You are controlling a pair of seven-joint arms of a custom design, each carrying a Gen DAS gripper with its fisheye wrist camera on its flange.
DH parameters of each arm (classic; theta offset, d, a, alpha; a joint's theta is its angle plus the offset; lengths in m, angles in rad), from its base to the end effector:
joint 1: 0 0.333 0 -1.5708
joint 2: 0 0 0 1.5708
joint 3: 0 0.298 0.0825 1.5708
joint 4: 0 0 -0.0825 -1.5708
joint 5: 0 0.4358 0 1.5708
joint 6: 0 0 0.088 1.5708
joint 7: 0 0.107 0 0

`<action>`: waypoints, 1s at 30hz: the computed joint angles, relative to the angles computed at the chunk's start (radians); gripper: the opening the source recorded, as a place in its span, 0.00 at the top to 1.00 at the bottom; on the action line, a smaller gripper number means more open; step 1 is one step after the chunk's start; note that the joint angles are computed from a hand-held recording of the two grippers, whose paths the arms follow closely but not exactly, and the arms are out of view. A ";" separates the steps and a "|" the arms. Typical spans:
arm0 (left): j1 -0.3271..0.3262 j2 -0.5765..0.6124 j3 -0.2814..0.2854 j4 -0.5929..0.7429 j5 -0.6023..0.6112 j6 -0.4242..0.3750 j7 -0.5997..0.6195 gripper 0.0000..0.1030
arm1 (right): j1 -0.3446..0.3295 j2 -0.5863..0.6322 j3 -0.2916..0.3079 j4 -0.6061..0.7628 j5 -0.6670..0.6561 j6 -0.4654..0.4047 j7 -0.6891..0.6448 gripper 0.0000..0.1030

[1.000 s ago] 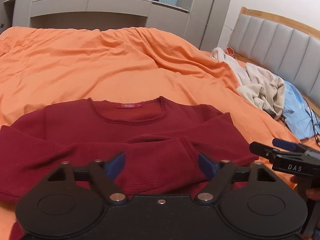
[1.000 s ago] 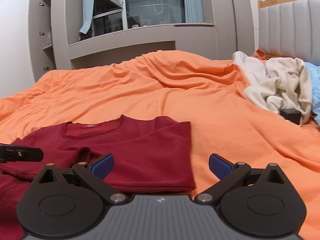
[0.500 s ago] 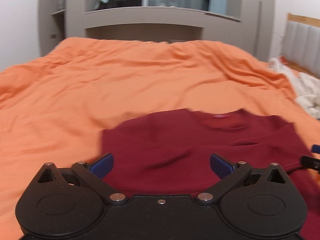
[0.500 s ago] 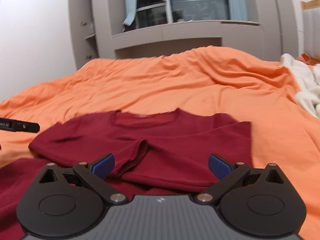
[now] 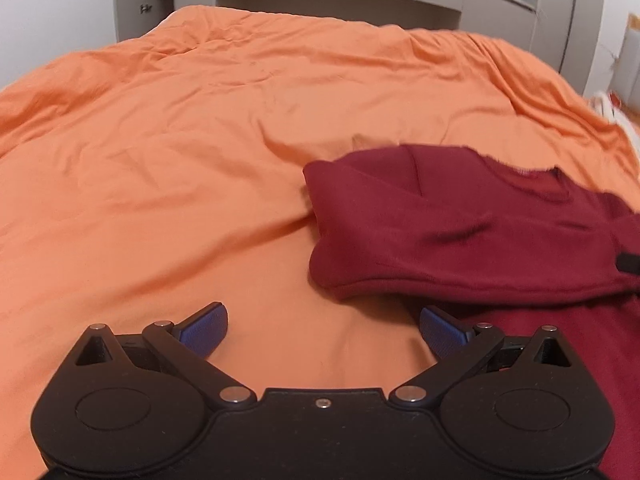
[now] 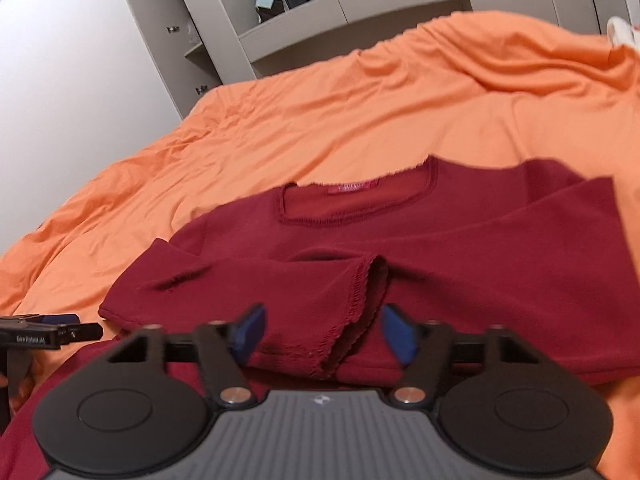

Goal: Fold small clothes

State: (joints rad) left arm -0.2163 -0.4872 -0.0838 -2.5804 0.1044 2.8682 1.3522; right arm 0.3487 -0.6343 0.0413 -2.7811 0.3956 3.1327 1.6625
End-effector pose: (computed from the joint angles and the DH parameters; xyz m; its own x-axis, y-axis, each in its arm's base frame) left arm 0.4663 -0.1511 0.4728 -0.1853 -0.9824 0.0235 -0.7034 0.1159 -0.7013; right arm 0.4145 0.1338 0.4630 0.0954 -0.9240 -0.3704 -0.6215 0.2354 -0.7472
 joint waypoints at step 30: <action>0.234 0.059 -0.241 0.097 0.654 0.048 -0.461 0.93 | -0.172 -0.036 0.174 -0.027 -0.027 0.066 0.072 0.90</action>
